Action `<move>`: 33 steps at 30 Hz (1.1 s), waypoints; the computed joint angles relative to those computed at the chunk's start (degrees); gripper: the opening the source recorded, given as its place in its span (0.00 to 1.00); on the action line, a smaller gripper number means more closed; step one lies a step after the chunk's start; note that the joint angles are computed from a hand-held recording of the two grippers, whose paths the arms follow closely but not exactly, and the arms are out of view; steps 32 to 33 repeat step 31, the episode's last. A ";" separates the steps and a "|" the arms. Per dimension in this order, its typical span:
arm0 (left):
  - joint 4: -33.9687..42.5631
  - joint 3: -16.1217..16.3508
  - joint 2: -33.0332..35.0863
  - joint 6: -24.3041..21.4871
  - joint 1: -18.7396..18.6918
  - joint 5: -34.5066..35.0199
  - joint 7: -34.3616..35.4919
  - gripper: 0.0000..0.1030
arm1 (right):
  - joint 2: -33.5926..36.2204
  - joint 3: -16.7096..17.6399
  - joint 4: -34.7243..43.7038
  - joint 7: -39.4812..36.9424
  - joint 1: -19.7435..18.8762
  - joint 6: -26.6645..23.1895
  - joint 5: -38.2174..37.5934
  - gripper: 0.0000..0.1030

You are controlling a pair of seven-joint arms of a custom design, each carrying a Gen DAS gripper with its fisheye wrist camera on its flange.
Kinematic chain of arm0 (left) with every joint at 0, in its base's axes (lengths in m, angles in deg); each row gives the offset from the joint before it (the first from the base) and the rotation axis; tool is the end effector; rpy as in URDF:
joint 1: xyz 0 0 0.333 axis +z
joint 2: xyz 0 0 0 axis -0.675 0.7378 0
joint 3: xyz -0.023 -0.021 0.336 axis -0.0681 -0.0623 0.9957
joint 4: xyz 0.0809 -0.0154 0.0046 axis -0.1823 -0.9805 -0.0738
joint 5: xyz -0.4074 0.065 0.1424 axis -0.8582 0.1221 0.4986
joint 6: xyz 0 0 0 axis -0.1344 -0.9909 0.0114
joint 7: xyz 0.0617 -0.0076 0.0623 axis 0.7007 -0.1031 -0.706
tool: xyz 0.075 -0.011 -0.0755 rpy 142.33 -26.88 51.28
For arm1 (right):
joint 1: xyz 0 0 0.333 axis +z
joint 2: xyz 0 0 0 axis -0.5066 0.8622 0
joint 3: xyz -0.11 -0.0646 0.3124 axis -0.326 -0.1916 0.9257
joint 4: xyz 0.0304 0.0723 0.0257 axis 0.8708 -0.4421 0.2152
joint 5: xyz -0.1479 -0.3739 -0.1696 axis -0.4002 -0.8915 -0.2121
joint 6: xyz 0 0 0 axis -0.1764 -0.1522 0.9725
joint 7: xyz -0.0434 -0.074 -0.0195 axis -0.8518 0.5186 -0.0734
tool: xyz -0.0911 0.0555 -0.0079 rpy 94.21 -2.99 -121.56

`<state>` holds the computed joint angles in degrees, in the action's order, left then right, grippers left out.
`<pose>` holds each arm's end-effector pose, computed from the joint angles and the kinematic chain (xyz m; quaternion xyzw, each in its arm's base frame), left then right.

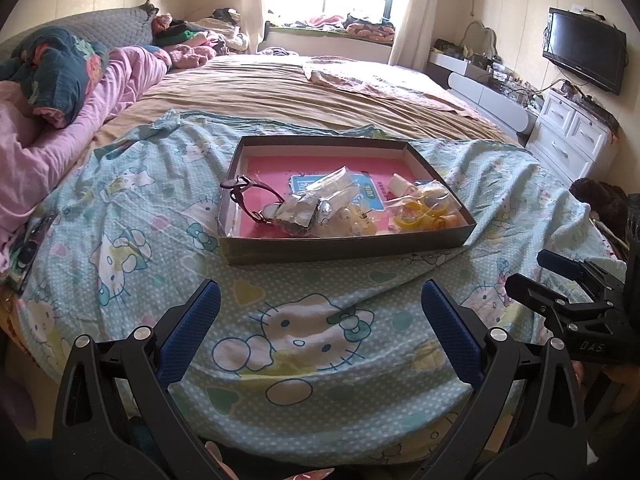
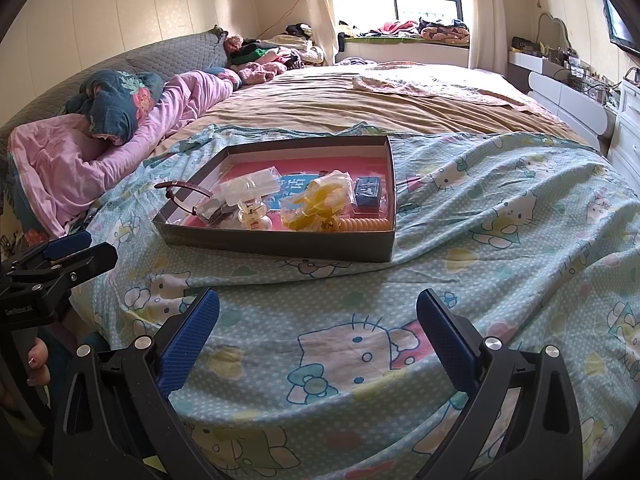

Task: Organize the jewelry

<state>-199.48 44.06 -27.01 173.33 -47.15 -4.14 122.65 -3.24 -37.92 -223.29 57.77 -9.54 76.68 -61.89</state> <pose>0.4443 -0.1199 0.5808 -0.6526 0.6398 -0.3234 0.2455 0.4748 0.1304 0.5626 -0.7323 0.5430 -0.1739 0.3723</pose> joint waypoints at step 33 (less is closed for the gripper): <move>18.96 -2.02 21.39 -12.48 19.31 24.07 -25.00 0.91 | 22.83 6.24 19.63 41.79 -24.05 -2.50 -39.05 0.95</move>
